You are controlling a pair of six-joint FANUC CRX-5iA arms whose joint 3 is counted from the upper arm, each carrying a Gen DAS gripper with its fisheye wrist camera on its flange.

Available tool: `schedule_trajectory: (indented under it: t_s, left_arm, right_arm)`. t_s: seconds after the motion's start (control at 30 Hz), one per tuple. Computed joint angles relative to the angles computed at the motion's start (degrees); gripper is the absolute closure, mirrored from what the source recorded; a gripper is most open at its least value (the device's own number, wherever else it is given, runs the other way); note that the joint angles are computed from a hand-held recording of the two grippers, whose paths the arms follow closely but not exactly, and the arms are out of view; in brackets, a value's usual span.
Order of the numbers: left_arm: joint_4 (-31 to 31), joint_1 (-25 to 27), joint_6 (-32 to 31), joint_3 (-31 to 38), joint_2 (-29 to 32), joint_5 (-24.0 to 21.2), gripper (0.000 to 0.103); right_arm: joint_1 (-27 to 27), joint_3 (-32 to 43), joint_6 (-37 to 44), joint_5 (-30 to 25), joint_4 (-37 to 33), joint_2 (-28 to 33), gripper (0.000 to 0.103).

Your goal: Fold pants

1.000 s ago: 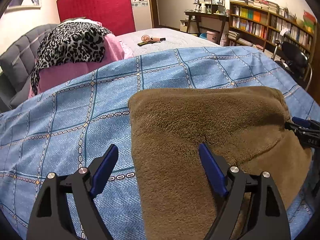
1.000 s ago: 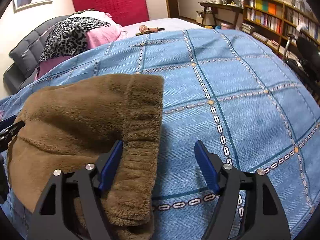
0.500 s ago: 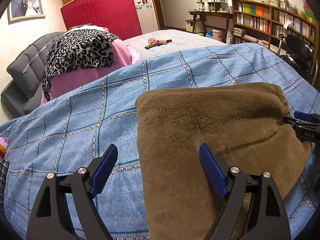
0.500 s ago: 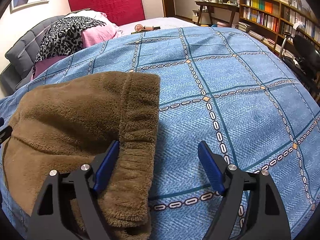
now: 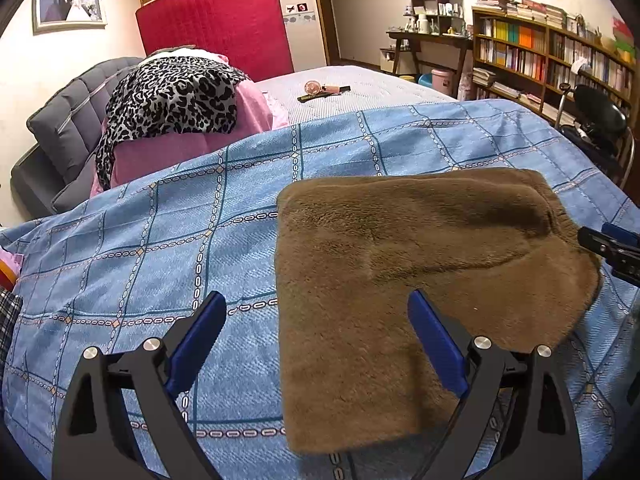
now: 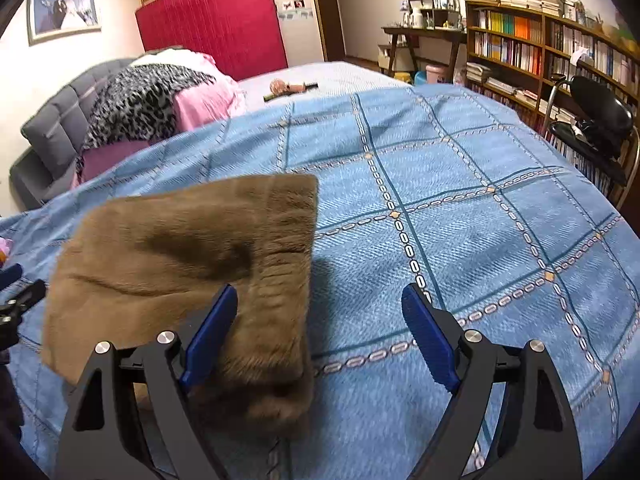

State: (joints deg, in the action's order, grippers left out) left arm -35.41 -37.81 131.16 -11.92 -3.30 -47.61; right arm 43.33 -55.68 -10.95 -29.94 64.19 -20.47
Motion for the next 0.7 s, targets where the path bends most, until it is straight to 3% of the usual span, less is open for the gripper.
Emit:
schedule_trajectory:
  t_s: [0.1, 0.4, 0.7]
  left_arm:
    - [-0.7, -1.2, 1.5, 0.1, -0.7, -0.9, 0.008]
    - [-4.6, -6.7, 8.4, 1.3, -2.4, -6.4, 0.005]
    - [-13.7, -16.1, 16.4, 4.3, -4.9, -15.6, 0.005]
  right_arm:
    - [4.0, -0.8, -0.1, -2.4, -0.4, -3.2, 0.009]
    - [16.6, -0.7, -3.9, -12.5, 1.7, -8.5, 0.003]
    - [29.7, 1.3, -7.8, -28.3, 5.5, -9.4, 0.003]
